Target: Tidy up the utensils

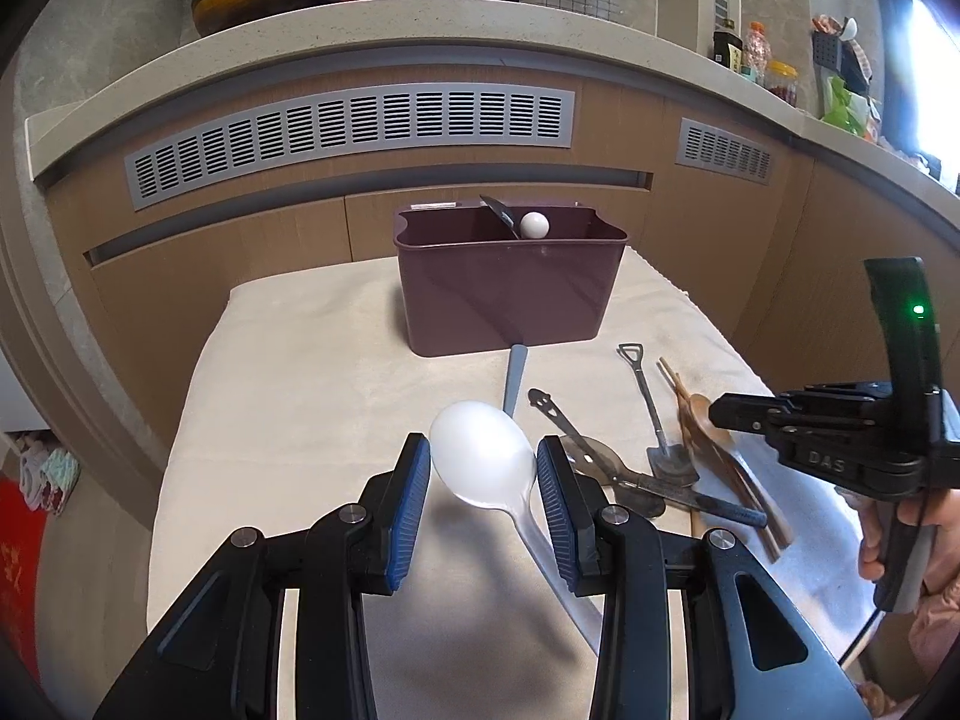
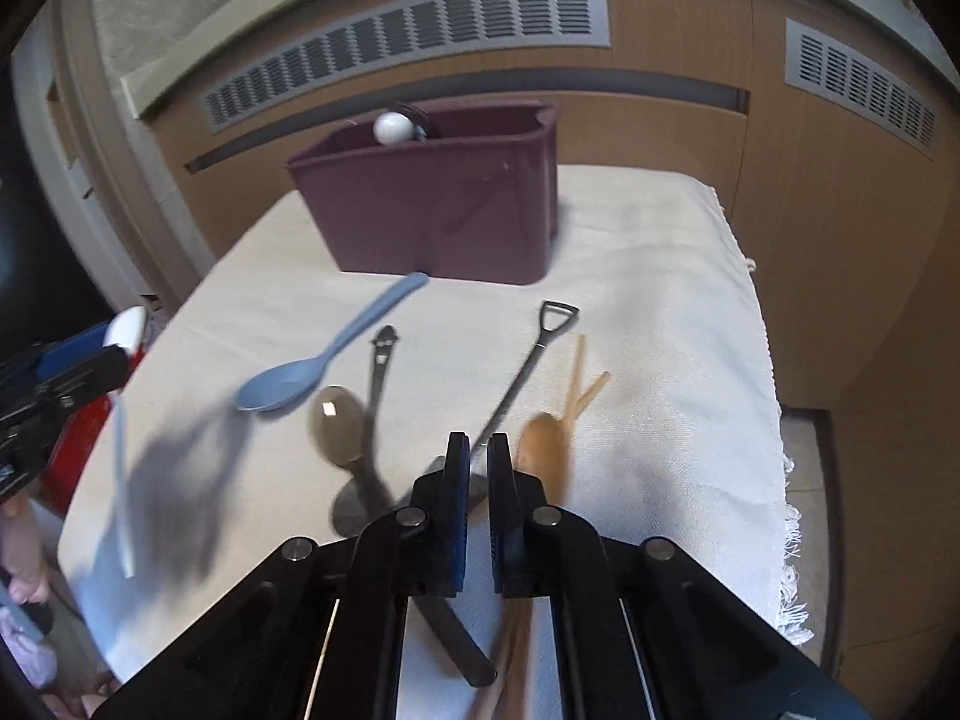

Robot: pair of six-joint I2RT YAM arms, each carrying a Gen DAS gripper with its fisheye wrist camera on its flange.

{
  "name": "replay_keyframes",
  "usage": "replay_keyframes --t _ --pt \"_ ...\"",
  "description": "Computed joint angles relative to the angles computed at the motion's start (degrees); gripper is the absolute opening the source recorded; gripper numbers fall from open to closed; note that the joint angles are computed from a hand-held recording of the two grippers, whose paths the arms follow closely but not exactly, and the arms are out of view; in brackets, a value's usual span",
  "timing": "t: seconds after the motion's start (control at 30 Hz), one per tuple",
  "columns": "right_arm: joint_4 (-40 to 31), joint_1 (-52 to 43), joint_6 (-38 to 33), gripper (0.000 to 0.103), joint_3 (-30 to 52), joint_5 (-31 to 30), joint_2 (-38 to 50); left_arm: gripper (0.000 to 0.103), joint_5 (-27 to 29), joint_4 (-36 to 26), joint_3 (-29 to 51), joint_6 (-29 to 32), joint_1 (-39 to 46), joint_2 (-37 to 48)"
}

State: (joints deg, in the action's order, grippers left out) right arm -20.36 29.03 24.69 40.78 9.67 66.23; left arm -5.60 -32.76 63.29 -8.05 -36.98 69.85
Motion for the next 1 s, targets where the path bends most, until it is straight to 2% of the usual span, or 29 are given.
replay_keyframes --t 0.2,0.23,0.27,0.33,0.37,0.47,0.63,0.67,0.7,0.83,1.0 --pt "-5.45 2.46 -0.16 0.006 0.6 3.73 -4.94 0.038 0.23 -0.93 -0.32 0.24 -0.06 -1.08" --pt "-6.51 2.15 0.5 0.013 0.34 5.85 -4.99 0.038 0.45 -1.14 -0.42 0.17 0.01 -1.27" --pt "-6.95 0.98 0.02 0.024 0.18 5.77 -4.36 0.038 0.56 -1.36 -0.49 0.08 0.0 -1.37" --pt "-5.74 -1.77 -0.12 0.042 -2.2 3.02 -4.66 0.038 0.53 -1.44 -0.66 -0.09 -0.2 -1.32" --pt "-4.56 -2.49 0.23 0.045 -3.37 1.6 -4.93 0.038 0.53 -1.43 -0.72 -0.22 -0.33 -1.23" --pt "-1.45 -3.71 0.22 0.045 -4.52 -1.52 -2.38 0.038 0.7 -1.53 -0.47 -0.27 -0.68 -0.47" --pt "2.29 -3.72 -1.26 0.044 -1.93 0.66 5.86 0.038 0.81 -1.44 -0.56 -0.17 -0.82 0.04" --pt "2.48 -3.91 -1.55 0.026 -1.34 0.27 7.13 0.038 0.82 -1.44 -0.59 -0.12 -0.79 0.01" --pt "2.22 -3.9 -2.03 0.026 -0.54 -0.03 8.44 0.038 0.87 -1.33 -0.7 0.0 -0.75 -0.12" --pt "0.42 -0.71 -2.72 0.026 -0.16 4.43 5.68 0.038 0.67 0.65 -1.85 -0.17 -0.66 -1.63" --pt "-2.81 1.53 -2.44 0.026 0.4 5.69 -2.04 0.038 -1.64 2.92 -0.87 -0.13 -1.97 -3.07"
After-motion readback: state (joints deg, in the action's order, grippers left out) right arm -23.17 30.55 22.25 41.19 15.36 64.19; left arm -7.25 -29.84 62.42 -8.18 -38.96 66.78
